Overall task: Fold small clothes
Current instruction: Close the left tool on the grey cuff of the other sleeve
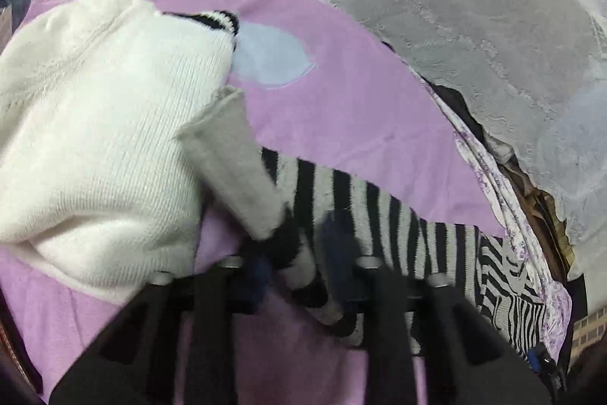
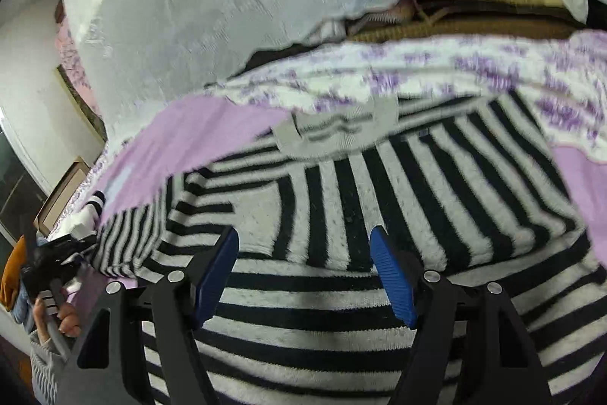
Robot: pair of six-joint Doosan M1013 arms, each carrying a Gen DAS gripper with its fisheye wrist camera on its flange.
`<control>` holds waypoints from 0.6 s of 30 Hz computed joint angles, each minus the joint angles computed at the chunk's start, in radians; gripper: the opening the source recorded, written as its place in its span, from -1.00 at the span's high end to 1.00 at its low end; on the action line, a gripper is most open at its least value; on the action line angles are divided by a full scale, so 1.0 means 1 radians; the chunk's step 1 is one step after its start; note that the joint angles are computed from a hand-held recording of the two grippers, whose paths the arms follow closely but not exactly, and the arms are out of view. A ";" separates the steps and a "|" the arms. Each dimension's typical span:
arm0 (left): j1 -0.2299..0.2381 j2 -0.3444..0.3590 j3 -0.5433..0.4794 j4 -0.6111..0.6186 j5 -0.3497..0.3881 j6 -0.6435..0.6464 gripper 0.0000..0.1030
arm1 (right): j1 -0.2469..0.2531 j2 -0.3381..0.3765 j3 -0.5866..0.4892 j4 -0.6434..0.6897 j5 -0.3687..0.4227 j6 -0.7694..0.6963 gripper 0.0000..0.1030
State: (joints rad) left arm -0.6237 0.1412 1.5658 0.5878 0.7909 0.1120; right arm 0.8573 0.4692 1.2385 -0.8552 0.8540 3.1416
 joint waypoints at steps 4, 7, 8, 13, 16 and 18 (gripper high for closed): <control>-0.030 -0.002 -0.013 0.087 0.016 0.005 0.81 | -0.023 -0.012 0.032 0.074 -0.063 -0.031 -0.40; -0.057 0.000 -0.034 0.131 0.035 0.036 0.82 | -0.019 -0.022 0.049 0.048 -0.092 0.002 -0.40; -0.069 0.002 -0.046 0.142 0.040 0.059 0.82 | -0.021 -0.029 0.058 0.045 -0.115 0.015 -0.40; -0.106 0.032 -0.121 0.163 0.075 0.165 0.82 | -0.025 -0.059 0.089 0.016 -0.197 0.069 -0.40; -0.124 0.061 -0.176 0.157 0.093 0.219 0.82 | -0.031 -0.070 0.098 0.024 -0.216 0.074 -0.40; -0.134 0.080 -0.208 0.154 0.101 0.247 0.82 | -0.038 -0.083 0.115 0.031 -0.249 0.093 -0.40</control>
